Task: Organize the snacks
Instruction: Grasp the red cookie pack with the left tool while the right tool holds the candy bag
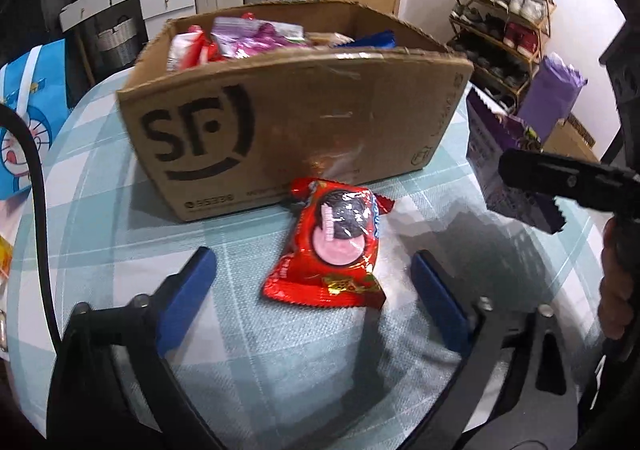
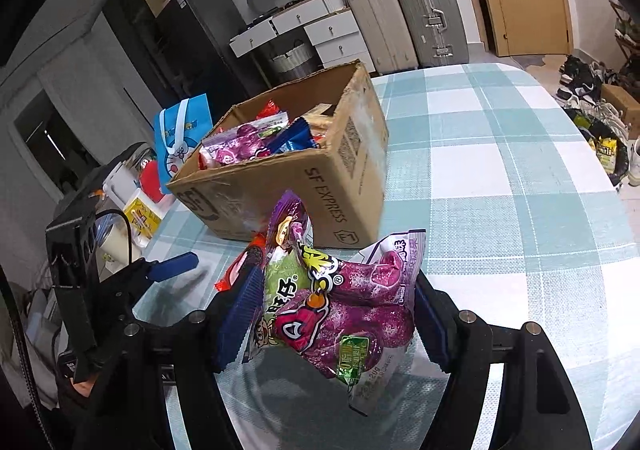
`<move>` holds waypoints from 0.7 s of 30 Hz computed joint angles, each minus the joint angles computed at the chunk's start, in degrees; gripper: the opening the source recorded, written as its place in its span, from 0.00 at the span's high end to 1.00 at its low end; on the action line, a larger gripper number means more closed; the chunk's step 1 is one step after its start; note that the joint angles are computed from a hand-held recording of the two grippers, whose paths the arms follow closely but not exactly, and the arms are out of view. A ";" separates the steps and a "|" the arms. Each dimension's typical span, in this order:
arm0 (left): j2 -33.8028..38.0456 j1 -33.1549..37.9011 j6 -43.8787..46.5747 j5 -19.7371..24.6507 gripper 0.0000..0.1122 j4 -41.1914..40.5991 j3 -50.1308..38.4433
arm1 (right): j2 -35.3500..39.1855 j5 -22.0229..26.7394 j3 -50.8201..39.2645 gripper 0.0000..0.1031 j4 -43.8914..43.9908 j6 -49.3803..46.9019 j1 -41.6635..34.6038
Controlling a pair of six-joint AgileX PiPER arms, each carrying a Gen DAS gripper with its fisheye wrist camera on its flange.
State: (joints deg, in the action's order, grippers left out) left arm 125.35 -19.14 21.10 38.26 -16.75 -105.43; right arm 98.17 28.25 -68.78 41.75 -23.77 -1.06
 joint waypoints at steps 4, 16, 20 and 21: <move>2.99 -1.58 -2.64 1.58 0.28 3.07 -3.96 | 0.03 0.19 0.08 0.29 0.40 -0.13 -0.26; 9.39 -3.49 -4.26 6.69 0.60 3.20 -15.84 | 0.26 -0.21 0.10 0.29 -0.38 0.43 -0.22; 8.15 -3.85 -1.50 4.81 0.63 1.58 -13.46 | 0.21 -0.28 0.12 0.29 -0.46 0.48 -0.20; 7.44 -3.87 -0.99 3.94 0.63 1.11 -12.20 | 0.19 -0.35 0.14 0.29 -0.38 0.35 -0.15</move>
State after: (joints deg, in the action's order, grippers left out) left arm 132.79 -23.01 20.10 42.20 -15.64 -117.63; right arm 98.36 27.90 -68.63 41.38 -23.42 -1.21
